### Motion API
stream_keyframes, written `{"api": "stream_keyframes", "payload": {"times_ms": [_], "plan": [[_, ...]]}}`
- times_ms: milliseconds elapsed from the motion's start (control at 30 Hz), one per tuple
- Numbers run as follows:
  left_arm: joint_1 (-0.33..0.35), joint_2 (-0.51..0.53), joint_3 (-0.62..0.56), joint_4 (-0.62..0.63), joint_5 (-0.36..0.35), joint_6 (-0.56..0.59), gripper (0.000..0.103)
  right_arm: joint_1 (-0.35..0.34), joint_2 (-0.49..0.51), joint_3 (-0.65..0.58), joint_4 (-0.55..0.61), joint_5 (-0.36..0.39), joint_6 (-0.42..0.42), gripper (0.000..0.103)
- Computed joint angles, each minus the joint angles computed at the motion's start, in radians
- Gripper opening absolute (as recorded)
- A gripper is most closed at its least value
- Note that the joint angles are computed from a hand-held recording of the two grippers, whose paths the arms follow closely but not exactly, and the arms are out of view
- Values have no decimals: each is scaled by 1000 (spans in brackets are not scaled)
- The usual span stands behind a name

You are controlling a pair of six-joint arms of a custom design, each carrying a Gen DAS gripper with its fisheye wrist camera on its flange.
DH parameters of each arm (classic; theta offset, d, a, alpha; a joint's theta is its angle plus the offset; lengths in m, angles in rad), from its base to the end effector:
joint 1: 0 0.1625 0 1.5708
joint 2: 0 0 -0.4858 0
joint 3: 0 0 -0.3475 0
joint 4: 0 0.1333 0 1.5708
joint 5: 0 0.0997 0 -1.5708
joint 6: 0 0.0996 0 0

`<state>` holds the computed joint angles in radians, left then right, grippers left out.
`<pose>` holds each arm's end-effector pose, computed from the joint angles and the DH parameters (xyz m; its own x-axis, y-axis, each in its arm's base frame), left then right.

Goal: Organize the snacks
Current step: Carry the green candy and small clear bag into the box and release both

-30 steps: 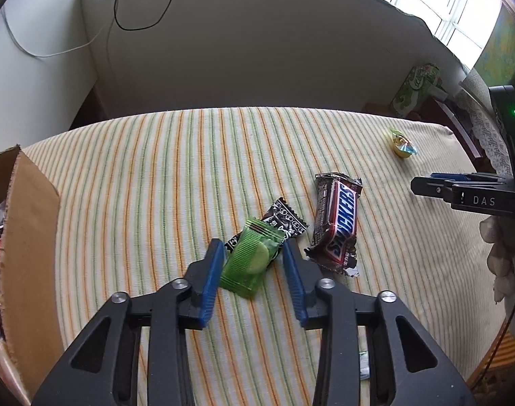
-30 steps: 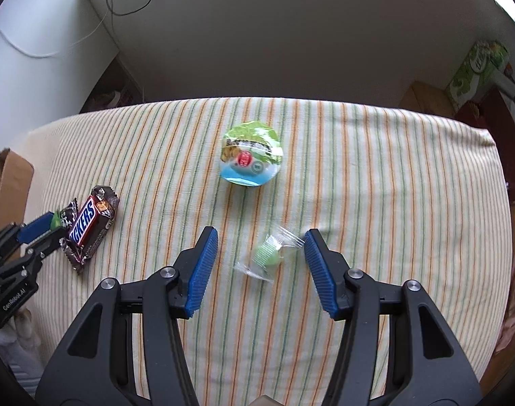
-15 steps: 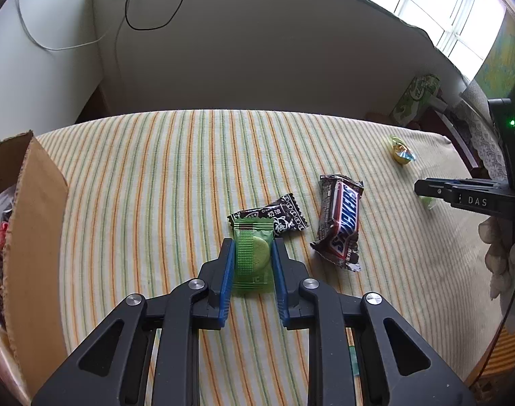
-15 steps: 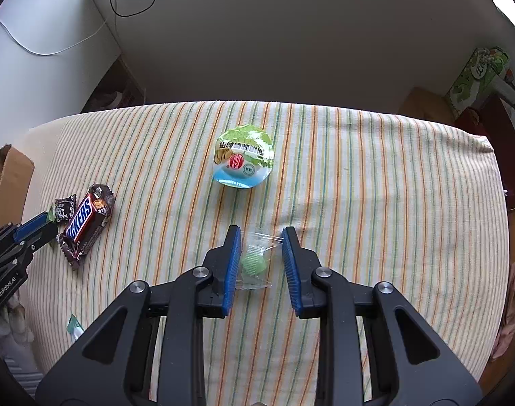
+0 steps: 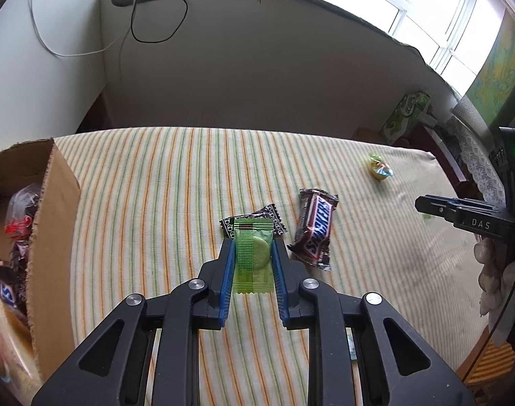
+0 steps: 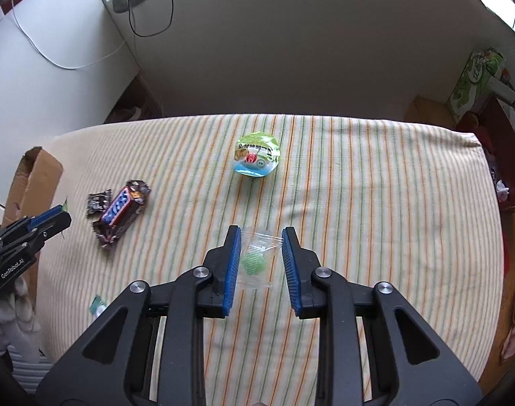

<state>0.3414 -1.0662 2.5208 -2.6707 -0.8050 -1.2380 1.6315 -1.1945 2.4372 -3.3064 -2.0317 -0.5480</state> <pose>-0.2561 -0.3057 0.1406 -0.8399 -0.0485 -0.5406 0.2750 0.8207 -0.5008 0.1144 -0.4144 0.2539 -0.7461 -0.3252 0.5810 -0.5180 0.8317 -0.1998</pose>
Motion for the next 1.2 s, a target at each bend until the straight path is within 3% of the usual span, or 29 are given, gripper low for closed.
{"api": "stream_keyframes", "payload": {"times_ms": [233, 567, 800, 1200], "plan": [[-44, -42, -6, 65, 4, -65, 20, 87, -39, 8, 53, -7, 19, 26], [-125, -161, -2, 267, 20, -215, 20, 245, 12, -13, 97, 7, 81, 26], [-188, -278, -3, 487, 16, -379, 20, 353, 81, -52, 135, 23, 120, 26], [-325, -501, -43, 989, -34, -720, 20, 522, 253, -163, 205, 72, 171, 26]]}}
